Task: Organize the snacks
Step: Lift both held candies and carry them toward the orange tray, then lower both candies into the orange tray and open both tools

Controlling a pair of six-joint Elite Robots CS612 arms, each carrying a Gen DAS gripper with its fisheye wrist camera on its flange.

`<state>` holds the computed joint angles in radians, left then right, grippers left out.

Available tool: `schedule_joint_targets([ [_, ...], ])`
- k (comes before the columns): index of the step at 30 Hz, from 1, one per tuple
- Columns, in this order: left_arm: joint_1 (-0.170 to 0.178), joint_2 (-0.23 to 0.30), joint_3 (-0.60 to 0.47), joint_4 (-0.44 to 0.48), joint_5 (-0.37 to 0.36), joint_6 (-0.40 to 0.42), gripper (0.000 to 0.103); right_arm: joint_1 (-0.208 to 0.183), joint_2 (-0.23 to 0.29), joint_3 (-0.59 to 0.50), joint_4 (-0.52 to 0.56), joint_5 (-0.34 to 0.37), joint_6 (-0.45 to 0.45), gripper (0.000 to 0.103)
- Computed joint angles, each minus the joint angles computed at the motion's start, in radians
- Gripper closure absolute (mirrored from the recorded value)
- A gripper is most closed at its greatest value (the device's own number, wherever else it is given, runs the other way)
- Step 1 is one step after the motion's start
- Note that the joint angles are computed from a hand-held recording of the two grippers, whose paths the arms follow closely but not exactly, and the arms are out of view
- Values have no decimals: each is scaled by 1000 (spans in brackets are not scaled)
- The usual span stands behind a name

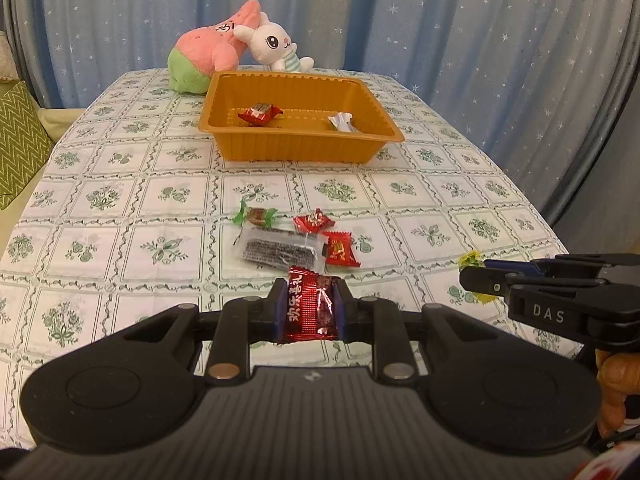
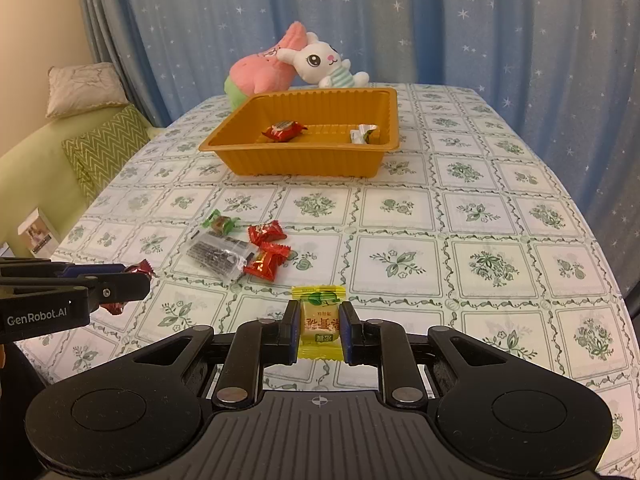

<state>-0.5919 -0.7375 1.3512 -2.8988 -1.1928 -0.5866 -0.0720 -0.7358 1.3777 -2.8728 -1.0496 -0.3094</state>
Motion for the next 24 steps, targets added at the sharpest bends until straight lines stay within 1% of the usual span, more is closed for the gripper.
schedule_joint_targets([
  [5,13,20,-42,0,-4,21,82,4,20,-43,16,2,0,83],
  [11,39,61,-124,14,-8,47,82,13,66,-141,45,6,5,83],
  [18,77,124,-253,46,-13,86,82,28,153,-326,114,23,34,83],
  [24,112,189,-386,85,-20,116,82,44,251,-533,211,32,78,83],
])
